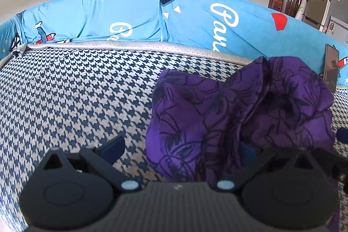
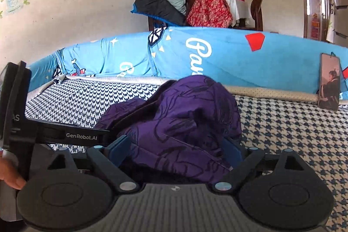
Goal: Fold clothes
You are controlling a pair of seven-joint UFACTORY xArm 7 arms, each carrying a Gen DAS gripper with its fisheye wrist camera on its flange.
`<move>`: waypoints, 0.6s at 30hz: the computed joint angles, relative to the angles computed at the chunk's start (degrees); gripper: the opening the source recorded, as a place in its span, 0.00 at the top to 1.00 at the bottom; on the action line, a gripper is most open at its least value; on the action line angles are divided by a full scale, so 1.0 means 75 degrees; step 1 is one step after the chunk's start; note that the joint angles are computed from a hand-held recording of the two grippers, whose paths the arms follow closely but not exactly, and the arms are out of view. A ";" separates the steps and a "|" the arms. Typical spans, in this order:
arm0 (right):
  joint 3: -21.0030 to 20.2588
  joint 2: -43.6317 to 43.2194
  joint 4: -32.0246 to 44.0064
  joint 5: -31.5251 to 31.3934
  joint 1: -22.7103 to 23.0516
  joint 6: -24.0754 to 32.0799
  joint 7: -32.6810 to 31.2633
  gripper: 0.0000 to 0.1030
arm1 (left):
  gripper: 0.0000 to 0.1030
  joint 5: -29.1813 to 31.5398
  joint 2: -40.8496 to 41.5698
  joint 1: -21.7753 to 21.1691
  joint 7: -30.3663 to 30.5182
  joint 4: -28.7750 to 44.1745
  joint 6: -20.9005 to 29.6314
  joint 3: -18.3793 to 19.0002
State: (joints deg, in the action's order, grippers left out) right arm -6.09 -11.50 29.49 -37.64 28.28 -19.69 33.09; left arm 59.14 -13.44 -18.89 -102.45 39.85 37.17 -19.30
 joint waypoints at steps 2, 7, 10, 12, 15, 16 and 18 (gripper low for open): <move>0.0389 0.0217 0.0058 0.0390 -0.0226 0.0006 -0.0315 0.13 | 0.00 -0.0078 -0.0006 -0.0053 -0.0060 -0.0028 0.0261 -0.0078; 0.0565 0.0264 -0.0060 0.0262 -0.0264 -0.0047 -0.0438 0.52 | 0.00 -0.0246 -0.0113 -0.0209 -0.0368 -0.0241 0.0585 -0.0185; 0.0481 0.0126 -0.0208 0.0183 -0.0268 -0.0158 -0.0376 0.75 | 0.00 -0.0328 -0.0193 -0.0312 -0.0584 -0.0369 0.0781 -0.0284; 0.0288 0.0021 -0.0286 0.0030 -0.0233 -0.0249 -0.0145 0.81 | 0.00 -0.0405 -0.0249 -0.0388 -0.0693 -0.0443 0.0891 -0.0336; -0.0085 -0.0235 -0.0432 -0.0242 -0.0189 -0.0331 0.0316 0.85 | 0.00 -0.0594 -0.0302 -0.0505 -0.0767 -0.0542 0.0978 -0.0393; -0.0184 -0.0320 -0.0480 -0.0299 -0.0188 -0.0346 0.0434 0.87 | 0.00 -0.0647 -0.0302 -0.0537 -0.0768 -0.0564 0.0974 -0.0403; -0.0233 -0.0519 -0.0594 -0.0237 -0.0273 -0.0308 0.0500 0.88 | 0.00 -0.0757 -0.0304 -0.0602 -0.0770 -0.0609 0.0965 -0.0427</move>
